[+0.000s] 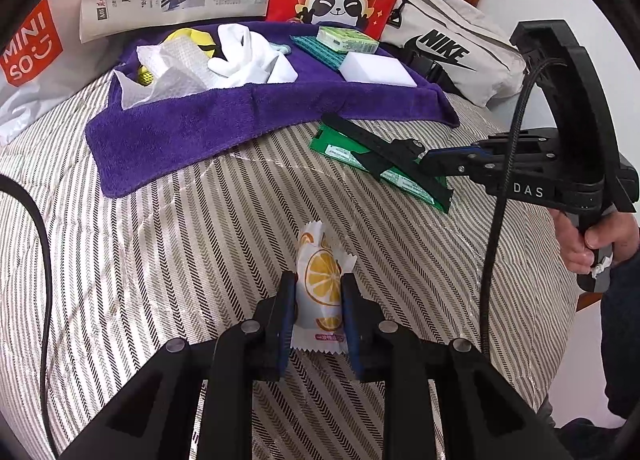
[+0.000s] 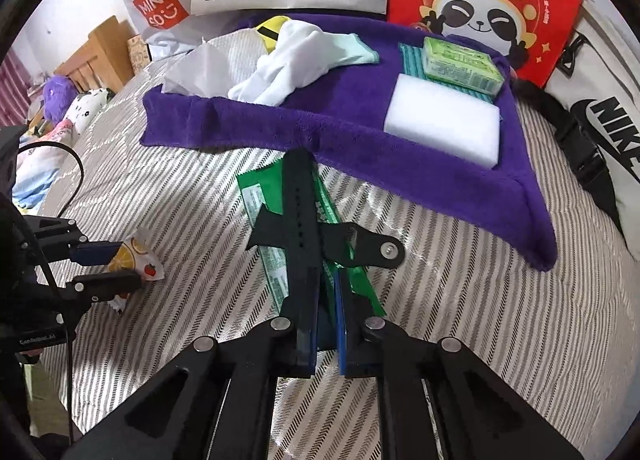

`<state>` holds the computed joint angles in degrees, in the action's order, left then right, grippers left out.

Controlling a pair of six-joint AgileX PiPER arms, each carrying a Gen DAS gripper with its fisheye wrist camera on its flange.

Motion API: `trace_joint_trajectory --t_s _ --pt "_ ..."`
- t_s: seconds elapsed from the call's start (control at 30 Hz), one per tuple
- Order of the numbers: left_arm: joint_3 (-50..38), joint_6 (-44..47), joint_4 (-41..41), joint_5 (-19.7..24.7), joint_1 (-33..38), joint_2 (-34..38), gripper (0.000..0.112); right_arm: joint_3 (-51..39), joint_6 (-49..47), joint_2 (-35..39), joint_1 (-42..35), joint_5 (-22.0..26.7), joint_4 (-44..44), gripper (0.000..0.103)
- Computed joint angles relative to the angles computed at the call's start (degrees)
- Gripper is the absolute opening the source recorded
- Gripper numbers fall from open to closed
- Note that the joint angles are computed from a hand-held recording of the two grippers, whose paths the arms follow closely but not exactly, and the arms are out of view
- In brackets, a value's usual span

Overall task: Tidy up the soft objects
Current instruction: 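Grasp the black watch strap with the right tool while the left tool holds the snack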

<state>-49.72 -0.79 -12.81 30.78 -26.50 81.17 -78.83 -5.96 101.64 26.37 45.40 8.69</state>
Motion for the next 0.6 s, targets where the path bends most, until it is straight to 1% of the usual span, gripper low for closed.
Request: trace_joint_trajectory --t_s 0.1,0.17,0.23,0.27,0.3,0.33,0.37,0.4,0.5,0.6 --pt "0.1 -0.7 0.4 -0.2 -0.1 0.0 0.023 -2.2 -0.8 1.6 0.6 0.9 0.7 0.016" --pt "0.0 -0.5 0.0 -0.2 -0.1 0.1 0.023 -3.6 -0.4 2.8 1.5 1.4 0.0 0.029" --pt "0.2 0.2 -0.8 -0.2 0.2 0.0 0.023 -5.0 0.7 4.2 2.6 1.9 -1.6 0.033" --pt "0.2 0.5 -1.1 -0.2 0.3 0.0 0.023 -4.8 1.9 4.2 3.4 1.3 -3.4 0.035" --pt "0.2 0.6 -1.3 -0.2 0.4 0.0 0.023 -4.6 2.3 4.1 4.1 0.9 -4.5 0.035" --pt "0.2 0.9 -1.4 -0.1 0.5 0.0 0.023 -3.8 3.0 3.8 4.8 0.1 -6.2 0.032" --pt "0.2 0.7 -1.1 -0.1 0.4 0.0 0.023 -3.1 3.9 3.4 5.4 -0.7 -7.9 0.024" --pt "0.1 0.6 -0.9 0.0 0.4 0.0 0.023 -2.4 4.6 3.0 5.7 -1.3 -9.3 0.020" --pt "0.0 0.4 -0.7 0.1 0.3 0.0 0.023 -1.7 4.1 2.0 4.3 -0.2 -7.4 0.020" --pt "-0.1 0.3 -0.6 0.1 0.3 0.1 0.023 1.1 5.4 -1.0 2.4 -0.7 -6.1 0.020"
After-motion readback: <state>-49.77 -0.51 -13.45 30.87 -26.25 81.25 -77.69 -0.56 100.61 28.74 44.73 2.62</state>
